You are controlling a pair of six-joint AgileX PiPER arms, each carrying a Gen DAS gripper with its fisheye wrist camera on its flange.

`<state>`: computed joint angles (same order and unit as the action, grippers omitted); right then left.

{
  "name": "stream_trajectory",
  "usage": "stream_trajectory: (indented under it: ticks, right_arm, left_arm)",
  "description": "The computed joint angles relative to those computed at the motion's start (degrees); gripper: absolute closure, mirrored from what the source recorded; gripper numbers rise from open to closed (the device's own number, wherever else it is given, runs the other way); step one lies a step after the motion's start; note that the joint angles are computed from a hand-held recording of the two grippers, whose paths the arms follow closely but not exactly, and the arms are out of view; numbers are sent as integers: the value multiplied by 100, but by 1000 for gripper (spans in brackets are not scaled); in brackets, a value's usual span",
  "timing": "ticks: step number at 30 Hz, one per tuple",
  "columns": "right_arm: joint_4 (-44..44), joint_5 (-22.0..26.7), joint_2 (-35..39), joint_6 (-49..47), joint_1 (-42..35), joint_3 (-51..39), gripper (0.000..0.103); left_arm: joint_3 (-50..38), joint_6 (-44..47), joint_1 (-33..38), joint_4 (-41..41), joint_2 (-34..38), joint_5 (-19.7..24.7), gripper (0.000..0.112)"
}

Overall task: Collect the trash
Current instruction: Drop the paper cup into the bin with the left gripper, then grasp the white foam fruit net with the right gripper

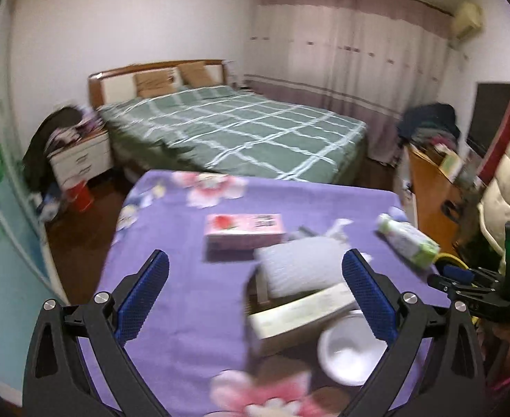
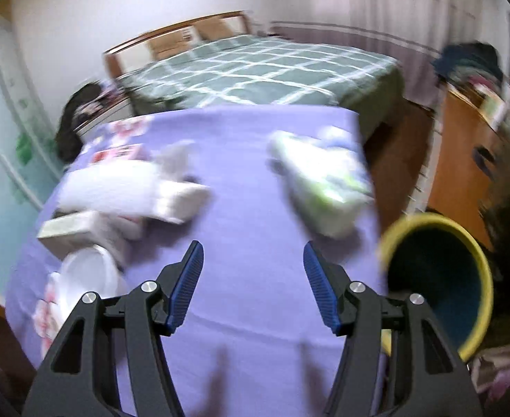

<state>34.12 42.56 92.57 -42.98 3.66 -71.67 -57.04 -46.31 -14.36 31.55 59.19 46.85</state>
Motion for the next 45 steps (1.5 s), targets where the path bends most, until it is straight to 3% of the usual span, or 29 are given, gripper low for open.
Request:
stream_trajectory:
  ticks: [3,8,11,15,17,20,21,23,24,32,33,34,35,37,41,43,45]
  right_arm:
    - [-116,222,418,507,678,-646,46]
    - [-407,762,1279,1391,1419,-1836,46]
    - [-877,1048,1805,1976,1773,-2539,26]
    - [-1132,1138,2049,2243,1942,-2792,26]
    - [-1196,1197,2118,2281,1954,-2884,33]
    - [-1312,1086,2049,2314,1963,-2818,66]
    - [-1319,1061,2005,2302,1954,-2797,71]
    - [-1277,1045,1938,2238,1931,-2773,97]
    - [-1293,994,1884,2232,1938,-2727,102]
    - [-1127,889,1632,2030,1793,-2713,103]
    - [-1187,987,1737,2114,1786,-2829,97]
    - [-1204,1082,1825,2184,1789,-2910,77]
    - [-1209,1184,1917,2236,1786,-2998,49]
    - [-1254,1220,2057,2317,1824,-3049,34]
    - [-1256,1479,2346,2520,1846,-3302,24]
    - [-1265,1518,2401,2553,1875,-3303,24]
    - [-1107,1507,2407,2472,1842,-3232,41]
  left_arm:
    - [380,762,869,-627,-307,-362,14]
    - [728,1234,1344,-997,-613,-574,14]
    - [751,1572,1621,-1285,-597,-684,14]
    - [725,1656,1669,-1441,-492,-709,14]
    - [742,1678,1662,-1480,-460,-732,14]
    - [742,1603,1563,-1441,-389,-775,14]
    - [740,1592,1542,-1436,-384,-776,14]
    - [732,1535,1485,-1398,-373,-772,14]
    - [730,1484,1438,-1357,-367,-770,14]
    - [706,1211,1237,-1089,-433,-676,14]
    - [707,1177,1215,-1060,-440,-668,14]
    - [722,1150,1196,-1036,-457,-669,14]
    - [736,1105,1159,-998,-481,-656,14]
    - [748,1080,1124,-971,-507,-647,14]
    - [736,1022,1054,-892,-563,-578,14]
    - [726,1006,1040,-867,-589,-558,14]
    - [727,983,1029,-850,-614,-541,14]
